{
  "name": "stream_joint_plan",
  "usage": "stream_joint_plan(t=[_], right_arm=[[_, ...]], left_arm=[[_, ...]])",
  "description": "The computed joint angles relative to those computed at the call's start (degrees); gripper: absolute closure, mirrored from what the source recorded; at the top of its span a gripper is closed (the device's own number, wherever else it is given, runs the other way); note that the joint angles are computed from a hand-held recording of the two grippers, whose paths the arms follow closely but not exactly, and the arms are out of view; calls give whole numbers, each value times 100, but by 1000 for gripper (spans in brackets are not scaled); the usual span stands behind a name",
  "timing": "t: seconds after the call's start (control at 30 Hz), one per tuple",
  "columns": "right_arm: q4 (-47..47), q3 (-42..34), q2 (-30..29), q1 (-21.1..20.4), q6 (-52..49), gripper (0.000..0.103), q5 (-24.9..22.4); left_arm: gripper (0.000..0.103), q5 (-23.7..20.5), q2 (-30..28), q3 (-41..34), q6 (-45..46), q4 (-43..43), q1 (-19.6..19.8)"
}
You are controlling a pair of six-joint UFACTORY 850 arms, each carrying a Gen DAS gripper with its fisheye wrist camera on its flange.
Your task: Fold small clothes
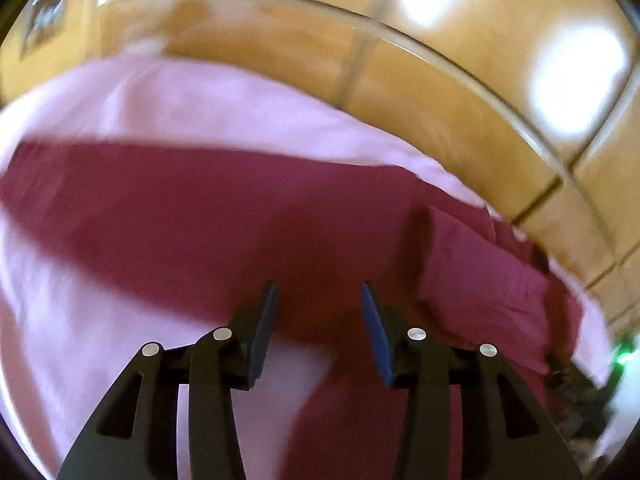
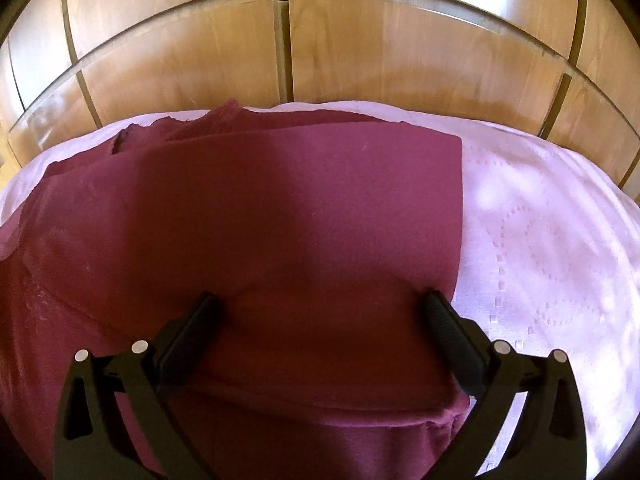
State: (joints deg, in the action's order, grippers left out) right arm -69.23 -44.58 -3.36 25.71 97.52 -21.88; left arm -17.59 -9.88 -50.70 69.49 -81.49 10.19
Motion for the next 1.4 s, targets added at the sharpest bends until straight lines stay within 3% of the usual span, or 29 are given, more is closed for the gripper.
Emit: stream_joint_plan(t=[0.1,0.17,0.2,0.23,0.3,0.43,0.5,0.63,0.77,0.93,1.0,1.07,1.17,1.4], right_arm=[[43,-27,-13,47,-27,2,-72],[99,-80,-61,94,-85,2,-180],[143,-131,-101,139,-165,2,-293],[227,-156,-110,166,-262,2,-359],[683,-241,-76,253,-712,2,-555],[368,1,366,636,-316,2,-487],[258,181,603,875,-116,2,-218],[582,321,590,1311,-527,2,202],[50,367,354,1711,85,2,-123],[90,479,444,1543,115,2,271],[101,458,426,1536,77,2,250],[102,426,395,1505,26,2,238],[104,405,379,1498,25,2,251],[40,358,317,1471,80,2,300]], left_arm=[[61,-545,186,239,-498,220,767],[61,-810,283,401,-275,-51,1334],[58,-820,314,436,-221,-131,1496],[49,-843,341,485,-146,-283,1762],[46,-1065,318,535,74,-788,2271],[46,-1312,190,415,154,-1082,2865],[46,-1468,25,233,7,-990,3048],[46,-1667,-345,-193,-396,-857,3109],[46,-1460,-713,-681,-1144,-335,3003],[46,-1015,-1169,-1190,-2016,276,2713],[59,-778,-1246,-1291,-2028,356,2603],[95,-775,-1345,-1474,-2153,753,2481],[95,-575,-1121,-1342,-1412,288,2280],[95,-1440,-28,-619,634,-1045,1622]])
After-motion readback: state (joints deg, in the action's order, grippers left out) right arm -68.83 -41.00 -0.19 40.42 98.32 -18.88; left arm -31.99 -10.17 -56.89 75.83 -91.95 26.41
